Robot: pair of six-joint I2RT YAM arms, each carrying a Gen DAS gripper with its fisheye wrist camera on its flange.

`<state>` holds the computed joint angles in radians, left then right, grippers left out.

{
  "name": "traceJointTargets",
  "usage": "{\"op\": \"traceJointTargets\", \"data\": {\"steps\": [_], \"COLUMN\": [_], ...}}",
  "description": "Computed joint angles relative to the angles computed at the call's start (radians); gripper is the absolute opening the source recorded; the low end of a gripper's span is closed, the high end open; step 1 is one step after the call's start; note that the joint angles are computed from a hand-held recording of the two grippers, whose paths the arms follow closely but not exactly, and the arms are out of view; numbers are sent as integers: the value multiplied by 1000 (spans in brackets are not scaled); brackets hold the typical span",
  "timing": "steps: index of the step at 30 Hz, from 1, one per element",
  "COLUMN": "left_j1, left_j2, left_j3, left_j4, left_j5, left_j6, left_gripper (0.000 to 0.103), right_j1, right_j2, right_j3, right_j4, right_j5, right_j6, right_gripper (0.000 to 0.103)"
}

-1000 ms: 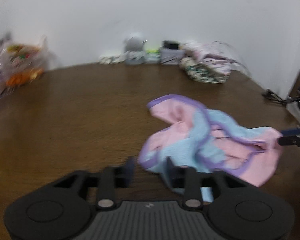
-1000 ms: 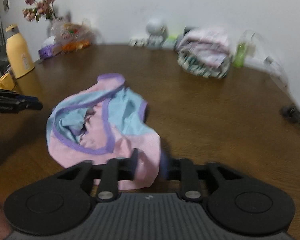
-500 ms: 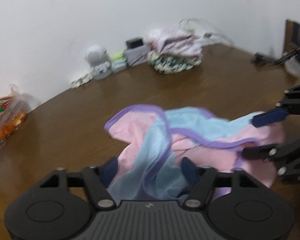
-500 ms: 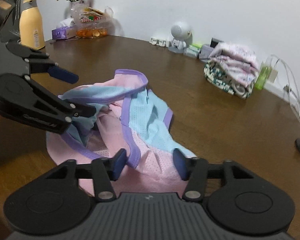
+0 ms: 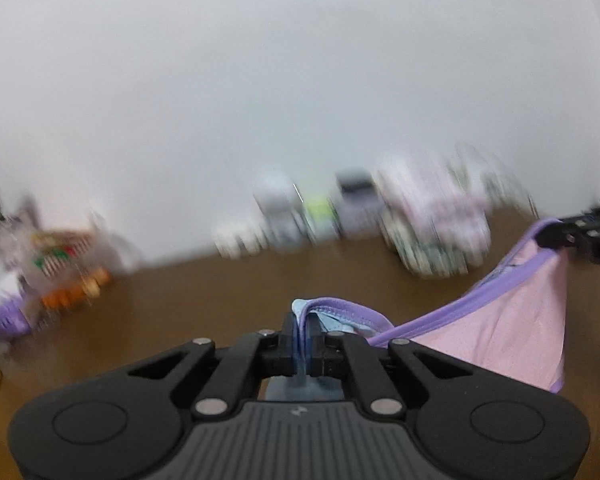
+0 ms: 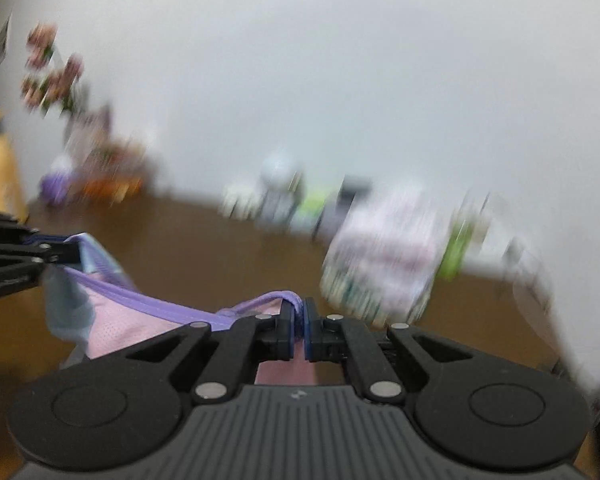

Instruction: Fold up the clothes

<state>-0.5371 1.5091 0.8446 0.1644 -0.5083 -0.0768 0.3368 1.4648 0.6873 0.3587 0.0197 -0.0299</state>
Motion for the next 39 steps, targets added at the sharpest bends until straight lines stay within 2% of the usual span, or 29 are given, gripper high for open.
{"op": "traceJointTargets", "data": {"steps": [2,4,6,11,13,18,21,23,24,27,29,35,36,37,38,39], "left_j1": [25,30,19,-51,-91,-155,-159,-163,-165,-196,-212,-273,-268,-262,-249,-229], "left_j2": [-64,-129,-198,-320,-289,-98,-121,-160,-179,-170,-85,158,177,195,194,164], "left_j3": [28,30,-28,-261,-349,-454,-503,-506,-507,-483,-426,-293,-288,-284,-280,-297], "left_j4": [3,20,27,4,-18,19,40,35,32,59,70,85,91,96,86,88], "left_j5": [15,22,31,54,71,137,148,112,92,67,66,-6,-6,-6,9,40], "left_j6": [10,35,55,38,-15,-214,-217,-201,-192,-140,-99,-35,-37,-38,-40,-48], "left_gripper": [3,3,3,3,3,4,16,47,53,59,64,62,48,34,3,3], "right_j1": [-14,-15,-16,-19,-8,42,73,73,80,111,144,228,230,232,237,238], "right_j2": [-42,-122,-196,-332,-314,-159,-141,-218,-271,-330,-231,179,219,256,283,284], "right_j3": [56,45,37,-178,-279,-443,-497,-517,-516,-468,-420,-205,-178,-153,-139,-145], "right_j4": [-12,-15,-23,-95,-129,-43,-16,-40,-56,-83,-29,86,80,73,74,89], "right_j5": [0,-15,-33,-133,-160,-196,-200,-201,-190,-162,-129,-40,-44,-47,-46,-38], "right_j6": [4,-9,-23,-70,-61,16,52,59,66,63,44,16,15,13,9,7], "right_gripper": [3,3,3,3,3,3,7,13,14,32,36,35,32,13,2,2]}}
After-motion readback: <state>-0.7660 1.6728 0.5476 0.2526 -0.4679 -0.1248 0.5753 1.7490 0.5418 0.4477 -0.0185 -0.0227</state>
